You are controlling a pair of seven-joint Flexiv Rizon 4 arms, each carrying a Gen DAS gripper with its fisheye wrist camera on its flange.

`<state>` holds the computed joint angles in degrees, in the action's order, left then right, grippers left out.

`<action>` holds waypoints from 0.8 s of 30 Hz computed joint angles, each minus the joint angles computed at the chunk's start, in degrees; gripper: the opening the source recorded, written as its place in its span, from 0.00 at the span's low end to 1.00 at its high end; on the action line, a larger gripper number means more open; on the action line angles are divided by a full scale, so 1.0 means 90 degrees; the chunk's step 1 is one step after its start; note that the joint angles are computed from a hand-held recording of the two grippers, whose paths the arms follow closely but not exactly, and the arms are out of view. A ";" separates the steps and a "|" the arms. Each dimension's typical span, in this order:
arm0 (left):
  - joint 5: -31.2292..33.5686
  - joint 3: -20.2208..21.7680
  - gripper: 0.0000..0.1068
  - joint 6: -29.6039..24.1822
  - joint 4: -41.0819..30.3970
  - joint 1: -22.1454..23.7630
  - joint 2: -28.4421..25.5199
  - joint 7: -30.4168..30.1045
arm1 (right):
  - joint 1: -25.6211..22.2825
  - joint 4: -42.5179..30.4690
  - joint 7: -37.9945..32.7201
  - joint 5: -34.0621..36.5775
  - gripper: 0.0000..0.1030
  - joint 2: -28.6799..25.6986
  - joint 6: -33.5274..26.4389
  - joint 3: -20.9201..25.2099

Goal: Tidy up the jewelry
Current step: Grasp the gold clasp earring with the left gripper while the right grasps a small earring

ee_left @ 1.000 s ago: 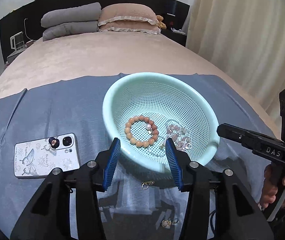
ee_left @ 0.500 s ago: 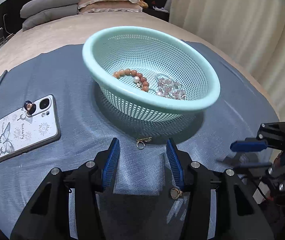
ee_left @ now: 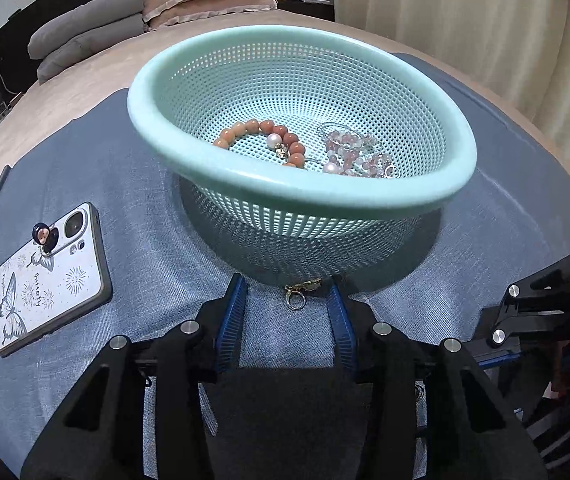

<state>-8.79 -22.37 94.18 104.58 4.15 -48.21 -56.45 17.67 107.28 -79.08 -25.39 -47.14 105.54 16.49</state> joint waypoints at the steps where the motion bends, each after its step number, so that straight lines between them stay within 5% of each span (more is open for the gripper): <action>1: -0.0034 0.0051 0.31 0.0070 0.0019 -0.0033 0.0003 -0.0074 | 0.0031 0.0019 0.0013 0.0043 0.21 0.0004 0.0038 -0.0036; 5: -0.0097 -0.0196 0.05 0.0088 0.0094 0.0218 -0.0038 -0.0255 | 0.0229 0.0045 0.0107 0.0262 0.09 0.0057 0.0138 -0.0294; 13: 0.0132 -0.0910 0.05 0.0273 0.0738 0.1023 0.0111 -0.0428 | 0.0691 0.0519 0.0321 0.0997 0.09 0.0342 0.0850 -0.0839; 19: 0.0157 -0.1156 0.05 0.0166 0.1334 0.1561 0.0538 -0.0802 | 0.0017 0.0913 0.0782 0.0947 0.09 0.0454 0.1430 -0.0438; 24: 0.0197 -0.1322 0.05 0.0165 0.1556 0.1789 0.0929 -0.0916 | -0.0017 0.1125 0.1098 0.1135 0.09 0.0684 0.2042 -0.0628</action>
<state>-7.01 -34.27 95.66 118.58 20.26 -39.85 -64.70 17.52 117.40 -69.21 -15.18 -40.98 123.92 10.83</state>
